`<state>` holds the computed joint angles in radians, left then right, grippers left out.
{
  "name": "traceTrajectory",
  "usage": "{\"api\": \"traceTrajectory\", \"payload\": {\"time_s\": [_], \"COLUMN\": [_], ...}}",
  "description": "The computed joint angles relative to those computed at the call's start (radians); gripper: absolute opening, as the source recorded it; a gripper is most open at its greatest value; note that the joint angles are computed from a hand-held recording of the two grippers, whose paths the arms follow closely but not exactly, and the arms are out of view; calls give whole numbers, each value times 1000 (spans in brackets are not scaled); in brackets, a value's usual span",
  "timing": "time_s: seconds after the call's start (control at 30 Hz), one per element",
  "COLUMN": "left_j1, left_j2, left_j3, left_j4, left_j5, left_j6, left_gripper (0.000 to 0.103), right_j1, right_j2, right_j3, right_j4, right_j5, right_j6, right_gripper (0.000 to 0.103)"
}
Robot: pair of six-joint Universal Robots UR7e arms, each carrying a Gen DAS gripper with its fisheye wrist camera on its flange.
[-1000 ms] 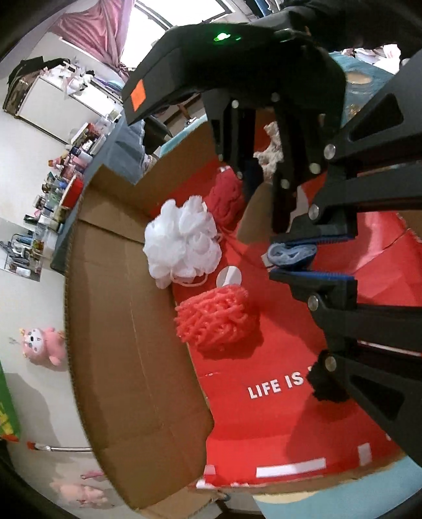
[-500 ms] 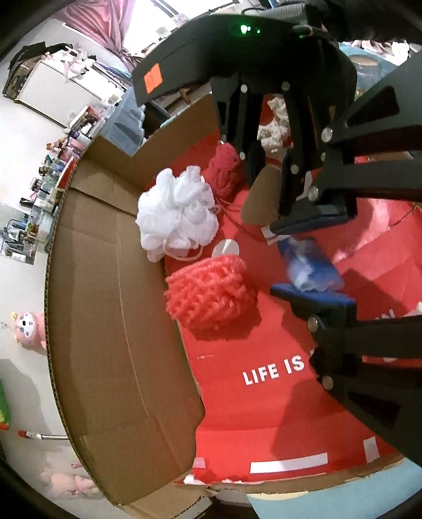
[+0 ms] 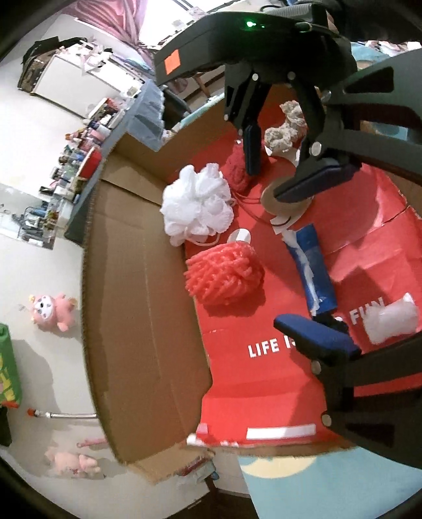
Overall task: Organize soft objects
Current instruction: 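Withdraw both tools from the box toward the remaining items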
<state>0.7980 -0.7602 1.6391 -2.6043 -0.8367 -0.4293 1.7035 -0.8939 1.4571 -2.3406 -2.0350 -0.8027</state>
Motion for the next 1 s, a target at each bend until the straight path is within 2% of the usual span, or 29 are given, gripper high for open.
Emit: {"api": "traceTrajectory", "payload": {"time_s": [0.2, 0.4, 0.5, 0.67, 0.83, 0.93, 1.0], "left_j1": [-62, -155, -211, -316, -404, -461, -499], "left_j2": [-44, -93, -112, -118, -126, -130, -137], "left_j3": [78, 175, 220, 295, 369, 414, 435], "left_j4": [-93, -213, -235, -279, -285, -240, -154], "left_j5": [50, 141, 219, 374, 478, 543, 578], "left_j6": [-21, -43, -68, -87, -183, -280, -377], "left_gripper": [87, 98, 102, 103, 103, 103, 103], "right_j1": [-1, 12, 15, 33, 41, 45, 43], "right_j2": [-71, -172, -233, -349, -479, -563, -615], "right_j3": [47, 118, 160, 270, 398, 487, 548], "right_j4": [-25, -80, -115, -227, -335, -420, -482], "right_j5": [31, 70, 101, 142, 190, 214, 233], "right_j6": [19, 39, 42, 41, 16, -6, -20], "right_gripper": [64, 72, 74, 79, 83, 89, 91]}}
